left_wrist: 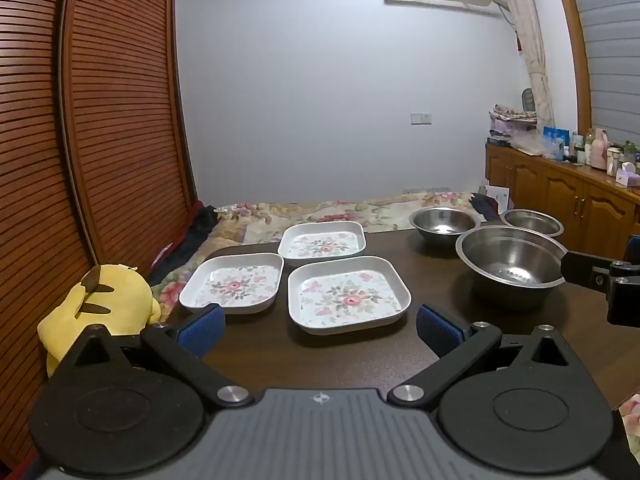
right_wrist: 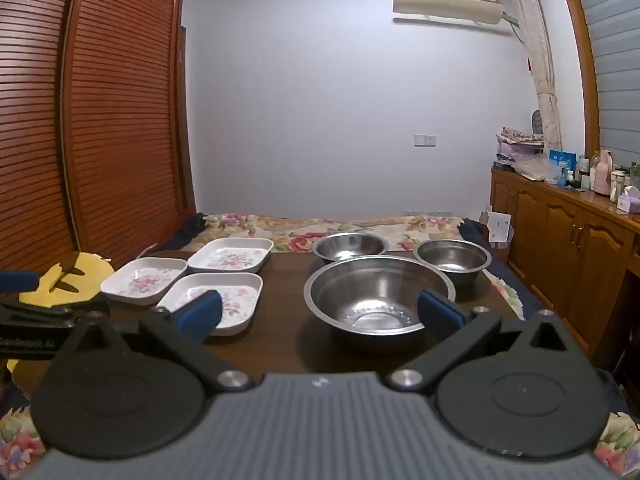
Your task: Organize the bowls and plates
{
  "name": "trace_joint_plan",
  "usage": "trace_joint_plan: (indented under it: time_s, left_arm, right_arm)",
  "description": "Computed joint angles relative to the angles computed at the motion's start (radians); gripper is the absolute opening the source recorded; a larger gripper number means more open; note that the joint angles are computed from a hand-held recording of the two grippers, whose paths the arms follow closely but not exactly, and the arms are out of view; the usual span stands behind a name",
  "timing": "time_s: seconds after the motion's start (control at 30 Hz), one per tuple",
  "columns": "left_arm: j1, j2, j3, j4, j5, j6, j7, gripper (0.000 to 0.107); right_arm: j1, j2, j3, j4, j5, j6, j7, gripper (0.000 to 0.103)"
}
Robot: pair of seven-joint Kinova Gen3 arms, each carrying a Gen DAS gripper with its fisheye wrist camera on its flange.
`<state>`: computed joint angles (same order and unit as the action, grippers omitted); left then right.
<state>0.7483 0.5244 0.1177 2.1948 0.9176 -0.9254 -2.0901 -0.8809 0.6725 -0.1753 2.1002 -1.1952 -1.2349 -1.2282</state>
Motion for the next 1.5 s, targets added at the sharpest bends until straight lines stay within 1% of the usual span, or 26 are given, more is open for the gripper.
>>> trace_joint_plan:
  time_s: [0.5, 0.77, 1.03, 1.5]
  left_arm:
    - [0.002, 0.003, 0.003, -0.001, -0.001, -0.018, 0.007, 0.103]
    - [-0.003, 0.0, 0.003, 0.009, -0.014, -0.018, 0.019, 0.103]
    - [-0.002, 0.0, 0.001, 0.009, -0.017, -0.017, 0.02, 0.103]
    - [-0.003, 0.0, 0.0, 0.012, -0.02, -0.016, 0.023, 0.103]
  right_arm:
    - [-0.006, 0.002, -0.005, 0.006, -0.013, -0.012, -0.001, 0.103]
    - [0.007, 0.007, 0.0, -0.007, -0.008, 0.006, 0.002, 0.103]
    - [0.0, 0.012, -0.001, -0.006, -0.011, -0.007, 0.006, 0.103]
    - [0.003, 0.009, -0.002, -0.008, -0.013, 0.002, 0.008, 0.103]
